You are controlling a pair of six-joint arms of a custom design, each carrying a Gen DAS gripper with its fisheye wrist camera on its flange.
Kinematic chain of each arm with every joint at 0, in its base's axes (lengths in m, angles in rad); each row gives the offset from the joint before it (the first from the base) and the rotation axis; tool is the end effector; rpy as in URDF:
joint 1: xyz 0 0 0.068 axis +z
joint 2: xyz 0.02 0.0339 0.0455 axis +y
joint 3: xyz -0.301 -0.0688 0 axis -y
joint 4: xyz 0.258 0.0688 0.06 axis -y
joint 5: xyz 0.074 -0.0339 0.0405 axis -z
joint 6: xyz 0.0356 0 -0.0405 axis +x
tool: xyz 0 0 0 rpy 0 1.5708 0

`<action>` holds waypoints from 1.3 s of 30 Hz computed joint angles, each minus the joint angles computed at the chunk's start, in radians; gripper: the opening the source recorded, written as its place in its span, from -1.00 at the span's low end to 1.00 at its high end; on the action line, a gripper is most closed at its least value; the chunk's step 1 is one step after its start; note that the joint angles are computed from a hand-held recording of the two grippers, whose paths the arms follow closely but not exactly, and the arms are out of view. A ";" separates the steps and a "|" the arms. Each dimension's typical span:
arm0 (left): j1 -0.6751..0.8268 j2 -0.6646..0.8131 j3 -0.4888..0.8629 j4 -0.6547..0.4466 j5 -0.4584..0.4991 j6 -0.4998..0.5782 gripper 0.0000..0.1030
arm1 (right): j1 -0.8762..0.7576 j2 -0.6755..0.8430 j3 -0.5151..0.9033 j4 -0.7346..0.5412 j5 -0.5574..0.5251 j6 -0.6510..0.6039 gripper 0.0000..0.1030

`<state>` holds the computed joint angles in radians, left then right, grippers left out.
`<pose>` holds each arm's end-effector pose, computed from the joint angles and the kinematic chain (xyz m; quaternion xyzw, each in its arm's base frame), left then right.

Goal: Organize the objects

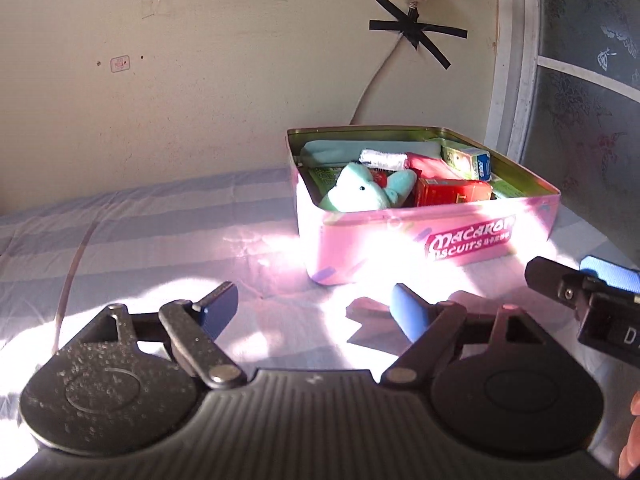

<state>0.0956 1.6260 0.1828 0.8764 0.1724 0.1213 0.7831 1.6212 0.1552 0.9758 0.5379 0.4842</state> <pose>0.2205 0.0150 0.1072 0.0526 0.8728 -0.0231 0.4847 0.1646 0.1381 0.1146 0.0121 0.8379 0.1100 0.5345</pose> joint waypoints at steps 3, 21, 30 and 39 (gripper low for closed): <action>0.013 0.036 -0.041 0.059 0.015 0.009 0.72 | 0.069 0.020 -0.017 -0.006 0.062 0.067 0.45; -0.044 0.248 -0.124 0.354 -0.077 0.037 0.87 | 0.175 0.080 -0.048 0.023 0.155 0.203 0.58; -0.089 0.254 -0.128 0.367 -0.124 0.038 0.97 | 0.170 0.141 -0.072 0.119 0.171 0.218 0.60; -0.133 0.173 -0.125 0.277 -0.169 0.033 1.00 | 0.189 0.157 -0.082 0.167 0.188 0.221 0.62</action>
